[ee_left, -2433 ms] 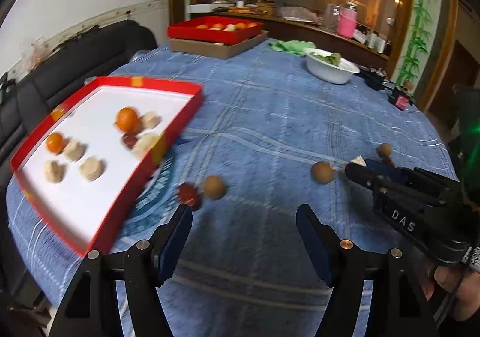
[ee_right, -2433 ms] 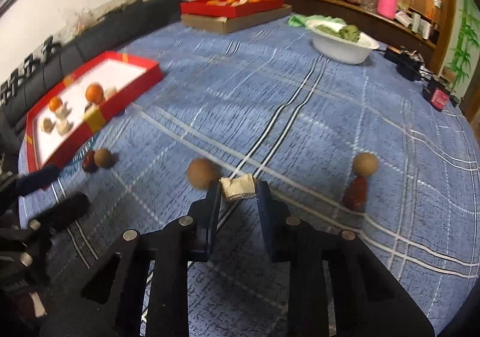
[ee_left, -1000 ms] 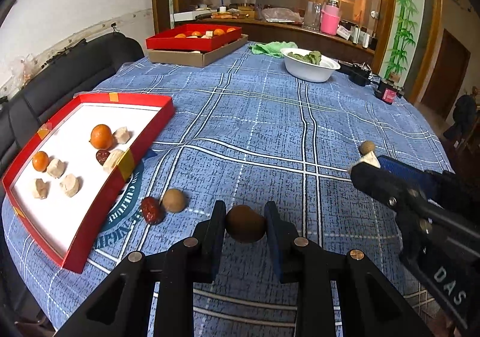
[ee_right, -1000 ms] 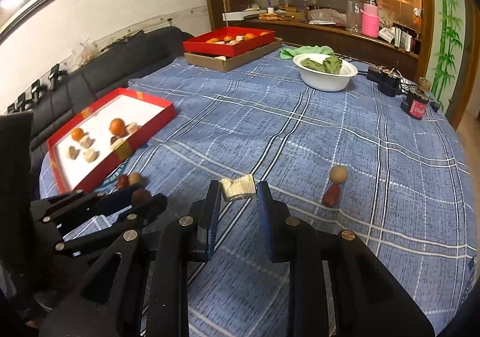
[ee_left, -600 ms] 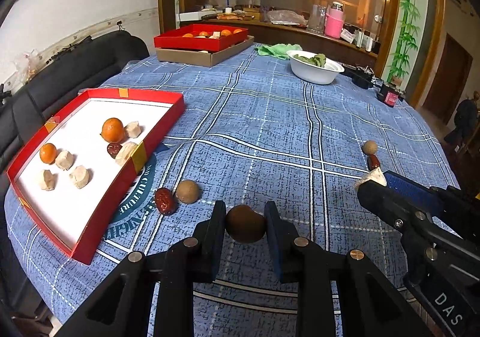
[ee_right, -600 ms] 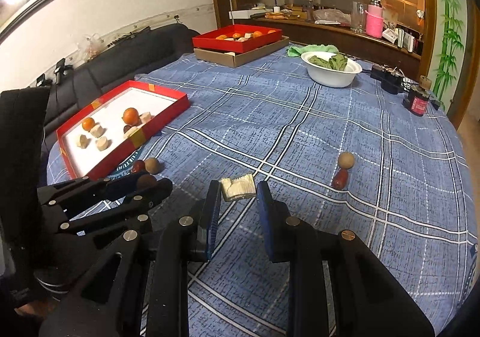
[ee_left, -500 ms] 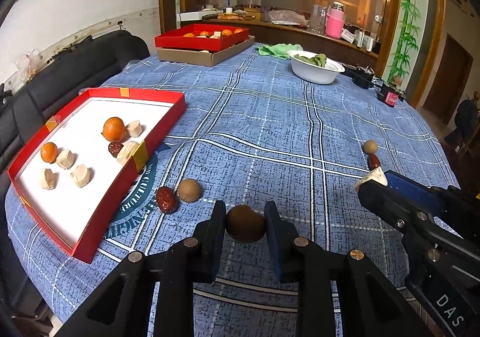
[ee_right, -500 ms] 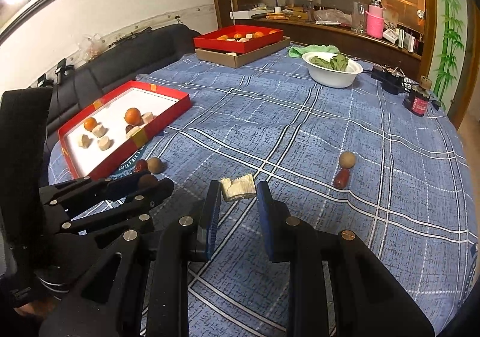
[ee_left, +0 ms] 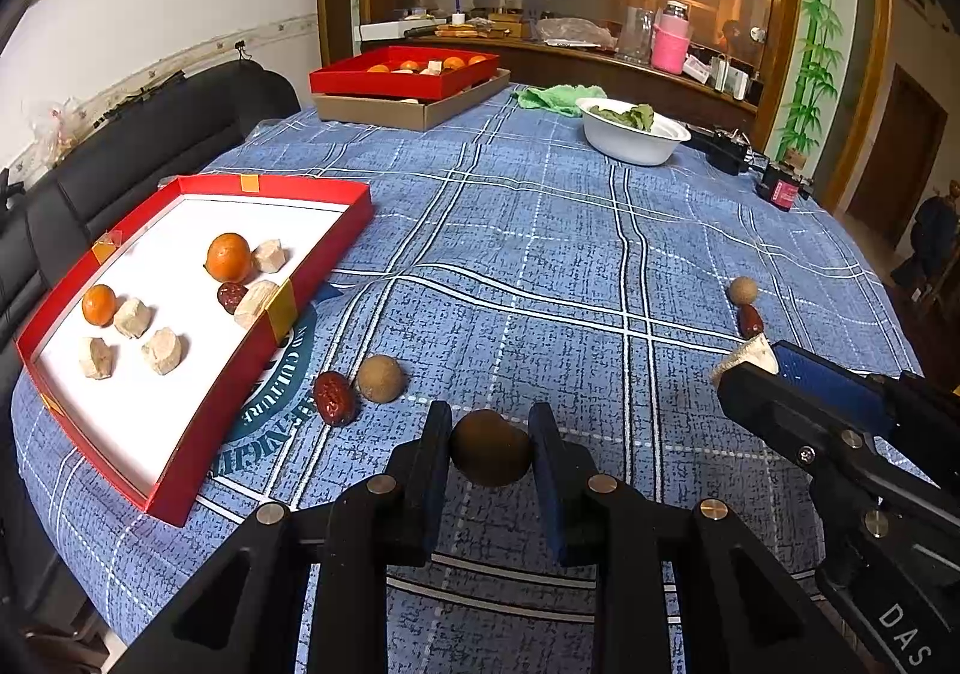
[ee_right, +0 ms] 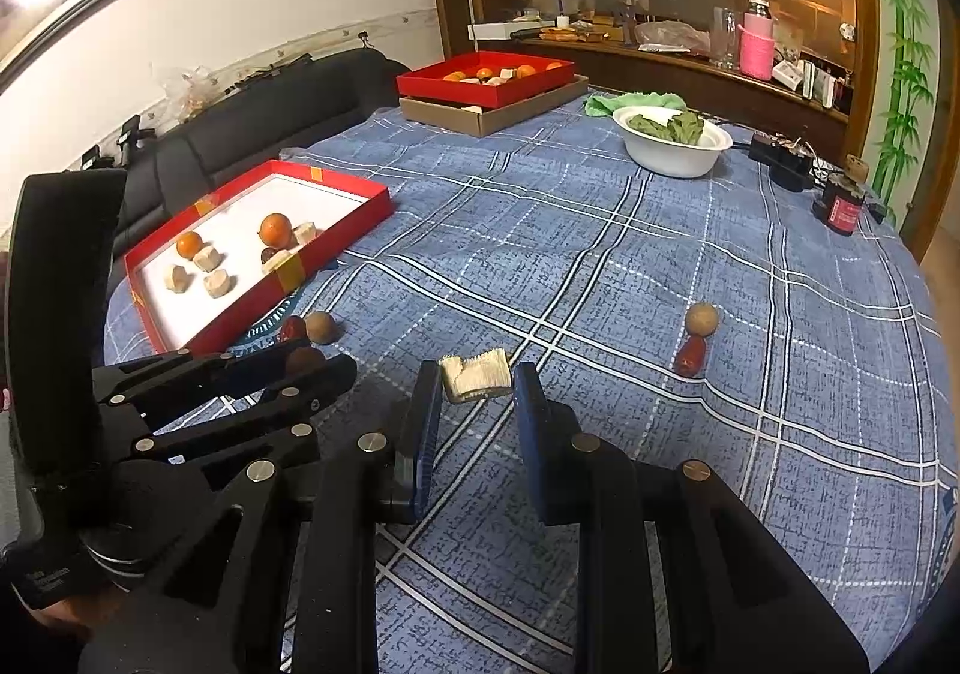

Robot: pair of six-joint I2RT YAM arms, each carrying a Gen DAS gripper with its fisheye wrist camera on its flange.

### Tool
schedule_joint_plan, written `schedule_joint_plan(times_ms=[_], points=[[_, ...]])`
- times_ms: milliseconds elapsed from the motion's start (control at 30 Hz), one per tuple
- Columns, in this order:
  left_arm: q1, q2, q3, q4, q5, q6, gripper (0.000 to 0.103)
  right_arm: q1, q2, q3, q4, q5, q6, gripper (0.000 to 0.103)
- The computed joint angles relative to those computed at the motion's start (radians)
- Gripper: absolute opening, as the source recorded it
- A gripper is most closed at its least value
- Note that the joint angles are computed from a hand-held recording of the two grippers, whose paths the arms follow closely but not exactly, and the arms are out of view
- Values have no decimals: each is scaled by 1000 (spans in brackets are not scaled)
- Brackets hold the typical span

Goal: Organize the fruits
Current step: 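Carry the tan cube and brown fruit over the tray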

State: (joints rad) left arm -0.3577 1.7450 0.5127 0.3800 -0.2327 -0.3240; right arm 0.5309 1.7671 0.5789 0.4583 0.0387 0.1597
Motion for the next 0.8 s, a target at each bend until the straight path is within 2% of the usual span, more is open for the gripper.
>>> schedule_joint_plan(times_ms=[800], points=[[55,-71,-55,16,44,4,25,32,-3,19,-22,26,-3,23]])
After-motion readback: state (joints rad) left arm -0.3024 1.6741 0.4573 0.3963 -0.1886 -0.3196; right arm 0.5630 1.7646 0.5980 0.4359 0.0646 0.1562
